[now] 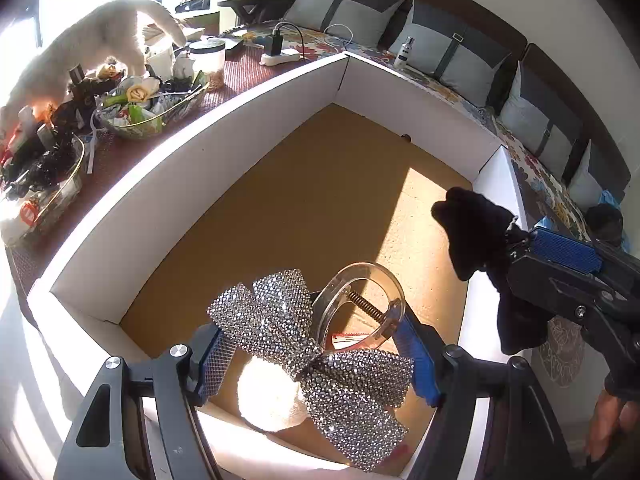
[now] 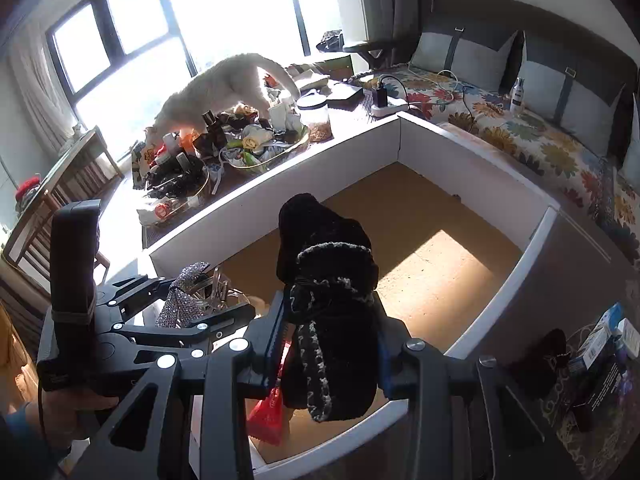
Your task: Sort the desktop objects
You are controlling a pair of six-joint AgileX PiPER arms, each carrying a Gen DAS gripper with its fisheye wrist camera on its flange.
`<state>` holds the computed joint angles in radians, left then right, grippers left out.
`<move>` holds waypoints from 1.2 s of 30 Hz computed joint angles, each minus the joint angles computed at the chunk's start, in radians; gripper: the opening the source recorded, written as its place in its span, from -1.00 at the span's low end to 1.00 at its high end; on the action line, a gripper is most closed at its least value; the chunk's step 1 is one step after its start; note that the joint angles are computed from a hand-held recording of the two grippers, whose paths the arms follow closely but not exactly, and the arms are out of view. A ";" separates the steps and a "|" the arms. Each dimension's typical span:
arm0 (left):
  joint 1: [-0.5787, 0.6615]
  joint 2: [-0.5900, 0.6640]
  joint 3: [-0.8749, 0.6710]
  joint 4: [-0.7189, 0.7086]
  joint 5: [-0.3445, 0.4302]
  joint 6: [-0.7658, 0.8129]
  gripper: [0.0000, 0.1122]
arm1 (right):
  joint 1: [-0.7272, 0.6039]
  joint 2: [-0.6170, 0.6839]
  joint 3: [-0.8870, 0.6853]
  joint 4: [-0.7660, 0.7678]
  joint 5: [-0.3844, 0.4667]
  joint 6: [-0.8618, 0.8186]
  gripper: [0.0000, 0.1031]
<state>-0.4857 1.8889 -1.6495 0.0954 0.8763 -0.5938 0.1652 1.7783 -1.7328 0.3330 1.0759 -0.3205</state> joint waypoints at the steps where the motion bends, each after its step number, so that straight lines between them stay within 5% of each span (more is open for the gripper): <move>1: 0.002 0.001 0.010 0.000 -0.001 -0.007 0.31 | 0.000 0.014 0.012 0.002 -0.010 0.002 0.40; 7: -0.048 -0.068 0.109 0.113 -0.079 -0.091 0.49 | -0.019 -0.057 0.166 0.048 -0.140 -0.037 0.62; 12: -0.092 -0.142 0.198 0.191 -0.187 -0.217 0.51 | -0.142 -0.248 0.402 0.073 -0.290 -0.184 0.79; 19: -0.227 -0.167 0.161 0.315 -0.178 -0.327 0.51 | -0.577 -0.485 0.756 0.245 -0.381 -0.670 0.84; 23: -0.349 -0.146 0.077 0.334 -0.167 -0.341 0.51 | -0.897 -0.488 0.890 0.311 -0.410 -0.992 0.86; 27: -0.486 -0.061 -0.075 0.307 -0.145 -0.295 0.52 | -1.199 -0.398 0.923 0.421 -0.400 -1.282 0.85; 31: -0.599 0.079 -0.227 0.285 -0.128 -0.288 0.79 | -1.380 -0.296 0.880 0.477 -0.363 -1.396 0.85; 36: -0.658 0.402 -0.619 0.166 0.093 -0.180 0.79 | -1.502 -0.206 0.825 0.538 -0.304 -1.447 0.86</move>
<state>-1.1433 2.2907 -2.2687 0.2611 0.9696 -0.7743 -1.3363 1.5721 -0.9078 0.8711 0.7717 -1.7670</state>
